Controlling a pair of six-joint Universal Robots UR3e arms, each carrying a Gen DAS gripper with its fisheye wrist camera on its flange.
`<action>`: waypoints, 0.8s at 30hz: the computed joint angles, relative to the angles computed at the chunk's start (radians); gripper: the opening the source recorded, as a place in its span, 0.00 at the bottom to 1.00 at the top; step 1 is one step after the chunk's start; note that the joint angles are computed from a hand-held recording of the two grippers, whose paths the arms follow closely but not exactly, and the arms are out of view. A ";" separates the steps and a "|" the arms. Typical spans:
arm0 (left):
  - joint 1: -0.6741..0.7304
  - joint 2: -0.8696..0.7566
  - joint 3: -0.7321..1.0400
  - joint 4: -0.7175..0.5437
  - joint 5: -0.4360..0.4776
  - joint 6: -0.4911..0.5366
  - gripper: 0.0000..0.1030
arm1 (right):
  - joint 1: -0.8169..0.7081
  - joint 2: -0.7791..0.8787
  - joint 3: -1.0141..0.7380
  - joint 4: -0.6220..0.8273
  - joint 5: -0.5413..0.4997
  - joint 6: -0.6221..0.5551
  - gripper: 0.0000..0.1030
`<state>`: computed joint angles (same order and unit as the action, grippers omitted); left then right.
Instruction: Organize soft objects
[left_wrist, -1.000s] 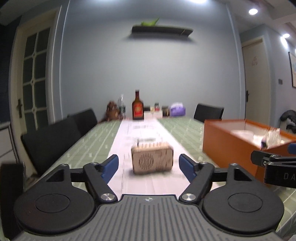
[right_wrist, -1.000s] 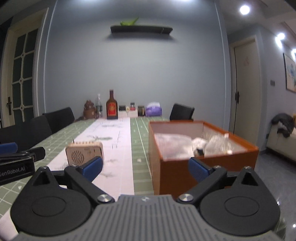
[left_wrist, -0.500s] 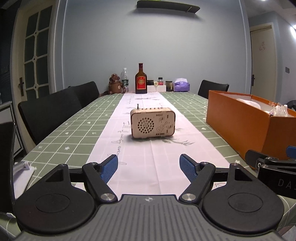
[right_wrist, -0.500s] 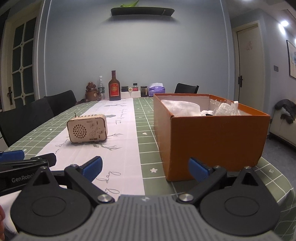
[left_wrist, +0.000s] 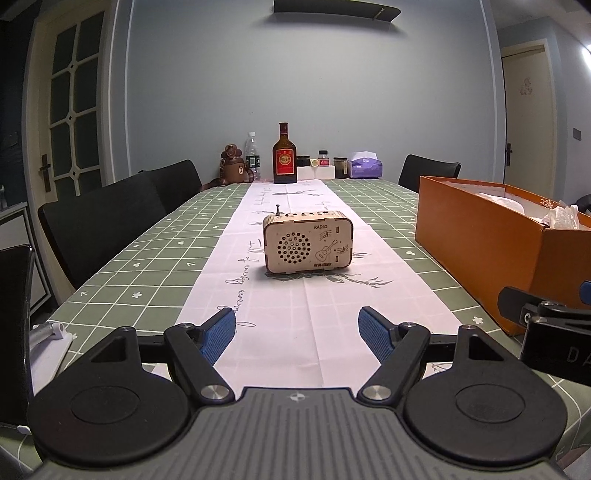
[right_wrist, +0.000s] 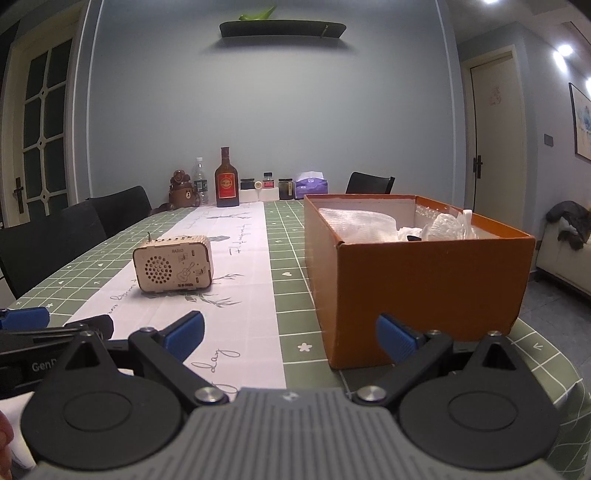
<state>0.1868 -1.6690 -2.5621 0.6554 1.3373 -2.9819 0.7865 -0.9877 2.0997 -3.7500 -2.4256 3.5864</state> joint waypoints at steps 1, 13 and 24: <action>0.001 0.003 -0.001 -0.004 -0.002 0.001 0.86 | 0.000 0.000 -0.001 0.002 -0.001 0.001 0.95; 0.012 0.028 -0.011 -0.027 -0.010 0.003 0.86 | 0.002 -0.007 -0.007 0.021 0.008 -0.007 0.95; 0.003 0.033 -0.008 -0.036 0.007 0.002 0.86 | 0.007 0.001 -0.016 0.015 0.003 -0.019 0.95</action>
